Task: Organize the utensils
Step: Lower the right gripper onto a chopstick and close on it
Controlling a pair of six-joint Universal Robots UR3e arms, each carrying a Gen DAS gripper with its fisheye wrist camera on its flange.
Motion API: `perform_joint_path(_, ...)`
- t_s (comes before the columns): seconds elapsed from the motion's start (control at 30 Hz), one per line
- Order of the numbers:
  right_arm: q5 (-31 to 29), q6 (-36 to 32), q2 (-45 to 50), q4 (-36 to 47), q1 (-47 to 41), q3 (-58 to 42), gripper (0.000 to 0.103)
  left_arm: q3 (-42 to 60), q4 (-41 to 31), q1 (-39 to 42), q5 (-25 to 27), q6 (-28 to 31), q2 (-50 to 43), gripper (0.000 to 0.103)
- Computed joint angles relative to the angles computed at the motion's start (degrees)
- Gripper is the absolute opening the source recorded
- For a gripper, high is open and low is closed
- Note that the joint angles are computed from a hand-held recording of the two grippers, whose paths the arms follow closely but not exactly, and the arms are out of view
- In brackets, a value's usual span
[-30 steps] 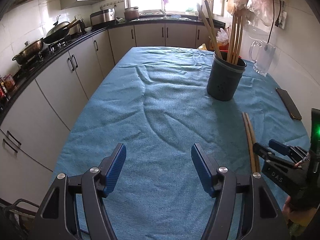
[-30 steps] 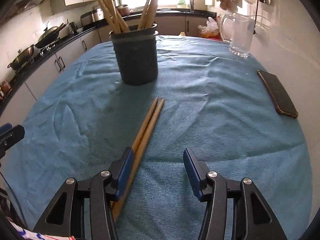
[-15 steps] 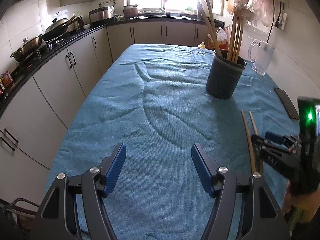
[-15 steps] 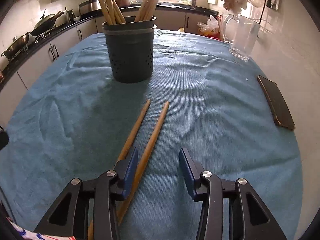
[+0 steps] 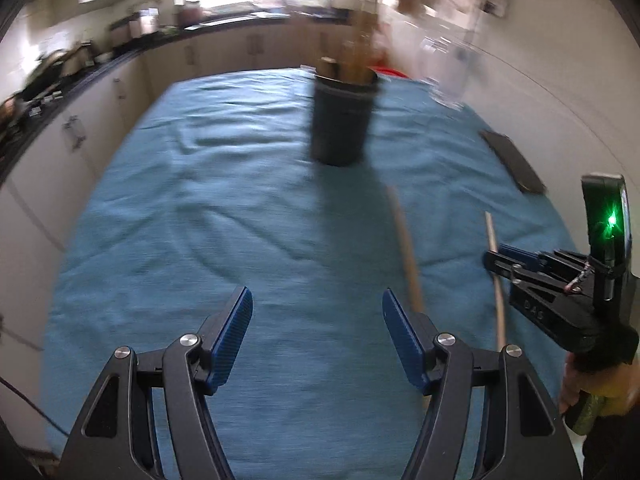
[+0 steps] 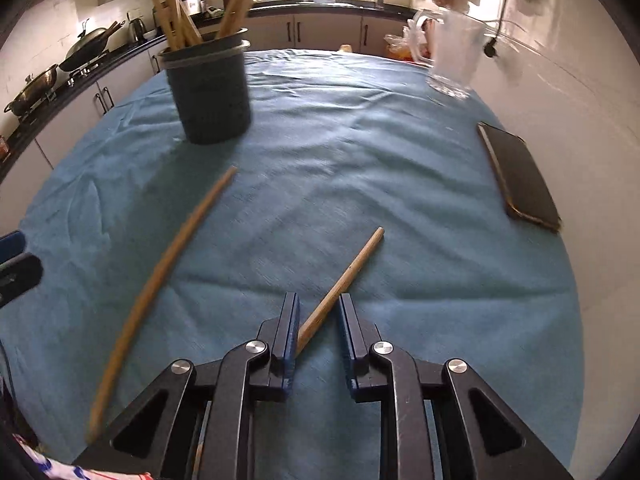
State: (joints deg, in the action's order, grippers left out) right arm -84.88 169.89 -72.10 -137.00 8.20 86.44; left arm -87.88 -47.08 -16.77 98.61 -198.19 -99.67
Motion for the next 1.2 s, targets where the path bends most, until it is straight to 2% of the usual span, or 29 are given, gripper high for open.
perform_joint_path(0.07,-0.49,-1.12,-1.8,-1.07,-1.03,2.6,0.02,3.82,-0.39,-1.27,-1.72,1.34,-3.79,0.066)
perform_joint_path(0.27,1.28,-2.95,-5.35,-2.72,-3.13,7.26,0.02,16.09,-3.18,-4.55,-0.13,4.91,-14.77,0.066)
perform_joint_path(0.37,2.22,-3.39,-5.99,-3.51,-3.72,8.36,0.02,21.44,-6.38,-4.4,-0.71,5.09,-18.99,0.06)
perform_joint_path(0.47,2.85,-3.46,-6.84,-4.5,-4.06,9.79,0.02,24.75,-9.55,-3.24,-1.99,4.05,-21.8,0.043)
perform_joint_path(0.5,3.1,-3.39,-6.91,-4.77,-4.15,10.03,0.02,25.66,-10.55,-3.05,-2.11,3.56,-22.56,0.034)
perform_joint_path(0.57,3.75,-3.51,-6.92,-5.15,-4.44,10.36,0.02,26.44,-9.8,-3.29,-0.78,3.11,-23.49,0.026)
perform_joint_path(0.6,3.97,-3.47,-6.8,-5.17,-4.47,10.27,0.02,26.89,-10.32,-3.19,-1.09,2.69,-23.69,0.016)
perform_joint_path(0.67,4.64,-3.69,-6.74,-5.19,-4.74,10.27,0.018,26.15,-10.17,-2.72,-1.64,0.53,-23.13,0.009)
perform_joint_path(0.8,6.75,-5.27,-6.98,-4.27,-5.61,10.28,0.016,21.42,-9.95,-0.24,-7.84,-4.2,-19.2,0.008)
perform_joint_path(0.93,9.06,-6.19,-6.58,-2.02,-6.96,9.03,0.019,23.57,-14.41,0.85,-12.67,-3.29,-18.77,0.009)
perform_joint_path(0.97,9.83,-6.21,-6.39,-0.82,-7.51,8.3,0.02,25.01,-15.53,0.91,-12.97,-2.78,-19.31,0.01)
perform_joint_path(1.0,9.9,-6.01,-6.06,-0.18,-7.62,7.69,0.022,27.16,-17.02,0.95,-12.98,-2.13,-20.22,0.015)
perform_joint_path(1.03,9.6,-5.73,-5.81,0.37,-7.63,7.11,0.025,29.49,-18.48,0.97,-12.73,-1.61,-21.41,0.024)
perform_joint_path(1.07,8.96,-5.38,-5.4,0.94,-7.53,6.3,0.026,31.94,-19.91,0.94,-12.25,-1.13,-22.7,0.028)
perform_joint_path(1.2,7.65,-4.77,-4.23,2.98,-7.33,3.89,0.026,44.79,-25.37,0.77,-9.99,1.25,-30.65,0.03)
